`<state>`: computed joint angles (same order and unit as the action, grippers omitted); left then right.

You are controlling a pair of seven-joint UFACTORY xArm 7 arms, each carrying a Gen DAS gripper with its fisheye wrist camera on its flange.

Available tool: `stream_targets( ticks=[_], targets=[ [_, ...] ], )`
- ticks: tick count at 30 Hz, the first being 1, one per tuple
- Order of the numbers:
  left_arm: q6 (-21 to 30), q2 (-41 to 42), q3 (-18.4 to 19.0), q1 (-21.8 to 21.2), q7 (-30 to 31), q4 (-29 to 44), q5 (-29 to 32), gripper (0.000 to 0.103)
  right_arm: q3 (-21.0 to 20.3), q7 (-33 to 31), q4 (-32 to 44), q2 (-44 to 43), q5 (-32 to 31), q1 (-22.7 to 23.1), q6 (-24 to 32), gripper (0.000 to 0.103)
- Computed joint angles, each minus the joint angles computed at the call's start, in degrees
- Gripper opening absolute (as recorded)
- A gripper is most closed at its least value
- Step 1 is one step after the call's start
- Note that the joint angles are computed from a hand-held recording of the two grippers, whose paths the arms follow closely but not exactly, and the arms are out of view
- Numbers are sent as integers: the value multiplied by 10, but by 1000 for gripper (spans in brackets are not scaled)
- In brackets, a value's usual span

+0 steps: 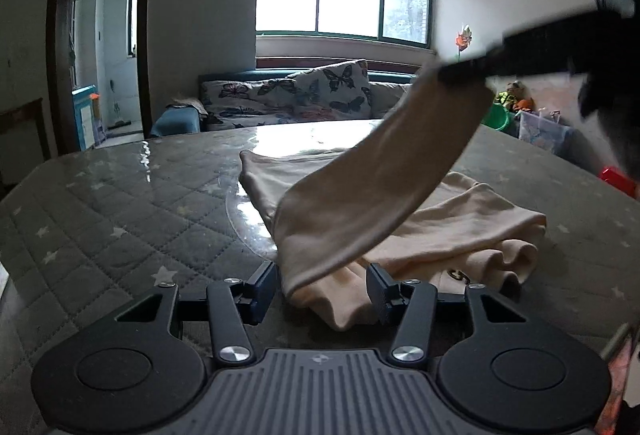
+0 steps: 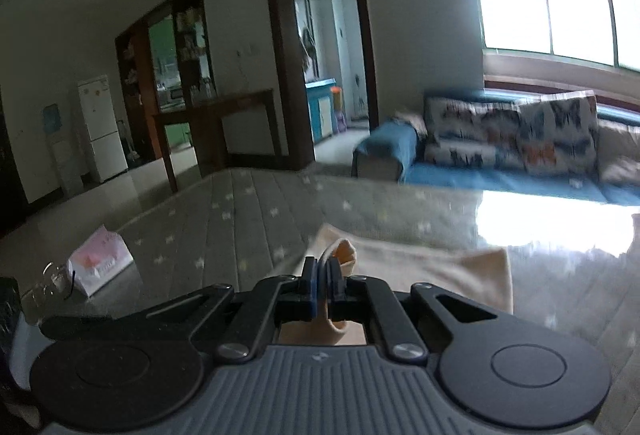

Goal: Fold clothes

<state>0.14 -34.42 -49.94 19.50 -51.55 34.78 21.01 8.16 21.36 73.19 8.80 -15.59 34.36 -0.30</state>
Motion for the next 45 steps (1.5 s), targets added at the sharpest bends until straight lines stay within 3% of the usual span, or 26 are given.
stream_targets(
  ticks=[5, 8, 10, 11, 13, 16, 19, 22, 27, 30, 31, 36, 37, 38, 39, 42, 45],
  targets=[
    [13, -2, -45, 49, -32, 17, -3, 52, -20, 7, 26, 7, -28, 20, -9, 4],
    [26, 2, -53, 55, -49, 22, 0, 41, -52, 34, 33, 8, -62, 47, -15, 4],
    [28, -1, -54, 56, -62, 21, 3, 27, -76, 60, 35, 7, -89, 65, -17, 4],
    [28, -4, -54, 55, -68, 19, 4, 26, -84, 72, 35, 6, -101, 70, -15, 4],
    [32, -14, -51, 52, -77, 16, 7, 16, -107, 109, 32, 2, -139, 84, -12, 4],
    [60, -29, -52, 49, -86, 16, 17, 12, -155, 207, 21, -9, -233, 111, -5, 3],
    [72, -27, -42, 36, -96, 11, 27, 12, -162, 263, 4, -18, -281, 106, 13, 3],
    [75, -23, -33, 24, -96, 10, 45, 12, -115, 222, -24, -20, -221, 63, 30, 3],
    [89, -7, -24, 11, -91, 18, 70, 16, 20, 53, -62, -13, 1, -49, 44, 10],
    [92, 1, -22, 12, -101, 23, 83, 17, 33, 27, -72, -5, 39, -56, 54, 30],
    [93, 4, -21, 11, -104, 25, 87, 17, 29, 28, -73, -2, 39, -52, 58, 34],
    [100, 10, -22, 9, -118, 30, 109, 17, 28, 24, -77, 15, 62, -49, 67, 34],
    [101, 11, -21, 9, -121, 31, 113, 17, 29, 21, -78, 16, 67, -49, 66, 31],
    [103, 12, -21, 9, -123, 31, 117, 17, 32, 17, -82, 15, 72, -49, 64, 13],
    [105, 13, -20, 9, -124, 33, 122, 17, 30, 18, -84, 15, 69, -47, 61, 10],
    [108, 19, -10, 0, -122, 33, 134, 17, -37, 105, -91, 3, -37, 9, 50, 9],
    [120, 33, 14, -26, -113, 32, 141, 17, -38, 132, -84, 2, -75, 7, 65, 10]
  ],
)
